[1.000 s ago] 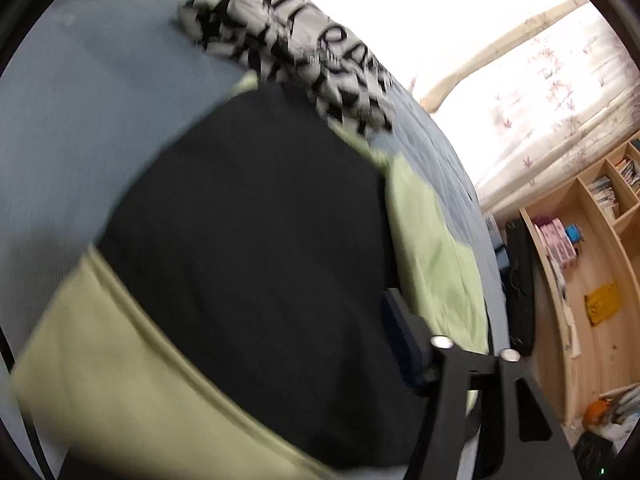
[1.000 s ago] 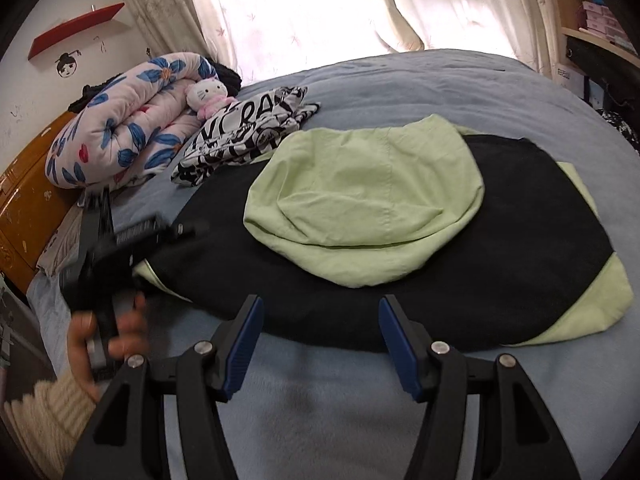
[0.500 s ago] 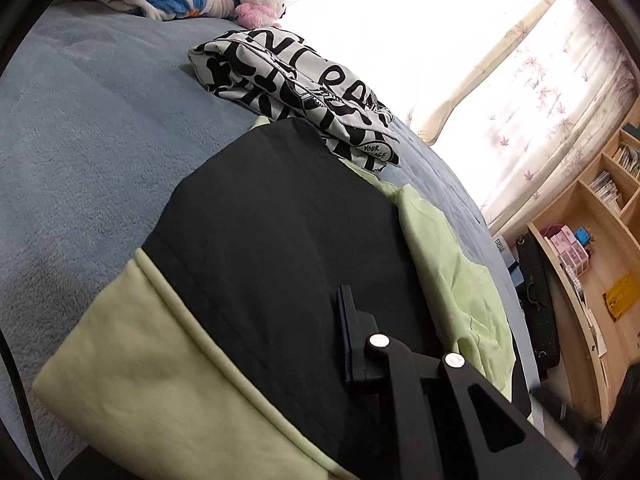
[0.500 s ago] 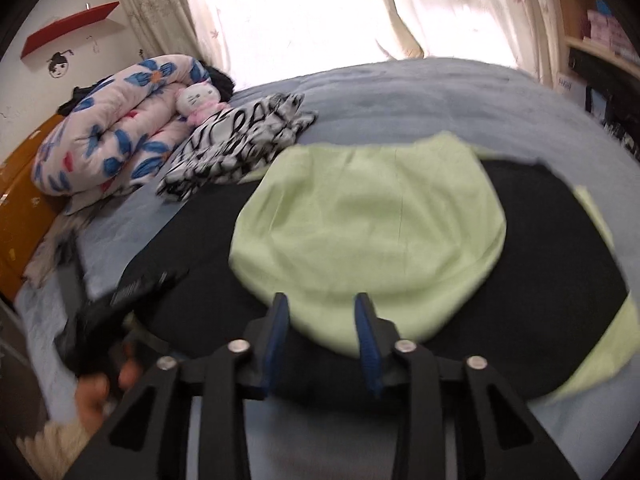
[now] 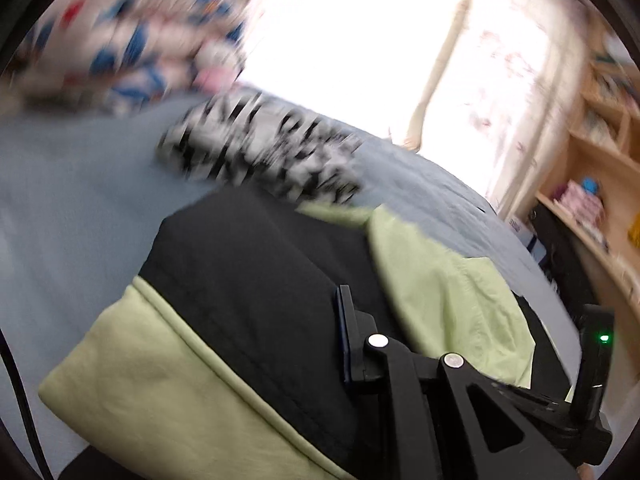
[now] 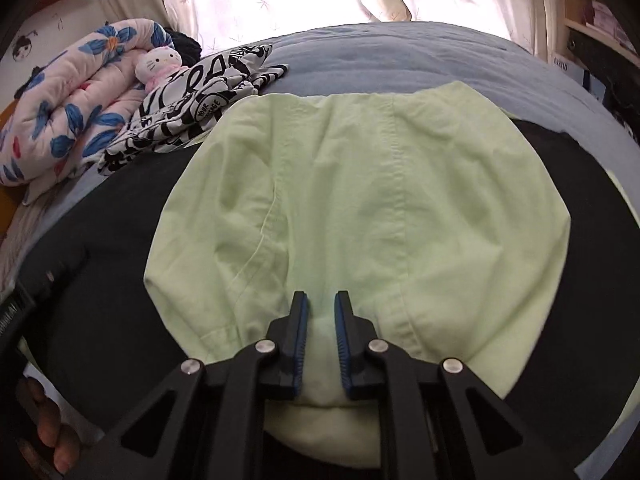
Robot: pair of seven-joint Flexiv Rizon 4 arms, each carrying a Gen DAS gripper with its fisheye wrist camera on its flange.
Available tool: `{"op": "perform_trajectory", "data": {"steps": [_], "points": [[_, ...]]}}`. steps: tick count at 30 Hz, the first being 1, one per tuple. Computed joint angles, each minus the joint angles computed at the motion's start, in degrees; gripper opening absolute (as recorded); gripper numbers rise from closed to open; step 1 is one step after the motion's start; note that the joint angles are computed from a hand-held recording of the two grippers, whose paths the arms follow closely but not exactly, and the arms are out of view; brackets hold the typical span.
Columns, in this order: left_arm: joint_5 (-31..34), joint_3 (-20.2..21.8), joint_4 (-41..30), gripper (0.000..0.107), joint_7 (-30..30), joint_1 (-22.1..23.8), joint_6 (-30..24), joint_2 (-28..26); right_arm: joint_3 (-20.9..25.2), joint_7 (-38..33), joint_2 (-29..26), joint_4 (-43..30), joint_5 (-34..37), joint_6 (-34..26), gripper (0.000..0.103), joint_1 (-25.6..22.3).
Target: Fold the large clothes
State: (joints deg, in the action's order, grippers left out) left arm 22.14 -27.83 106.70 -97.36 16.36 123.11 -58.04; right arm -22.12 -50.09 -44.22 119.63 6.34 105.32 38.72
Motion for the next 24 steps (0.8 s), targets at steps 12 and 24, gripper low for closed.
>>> {"op": "perform_trajectory", "data": {"steps": [12,24], "points": [[-3.06,2.52,0.83,0.009,2.39,-8.36,-3.01,9.94,22.59,0.23,-0.03,0.89,-3.60,12.97,0.014,-22.09],[-9.89,5.20,-0.26,0.009,9.40,-18.06,-7.35,13.96,27.42,4.69,7.01,11.78,-5.98,22.61,0.014,-29.93]]}}
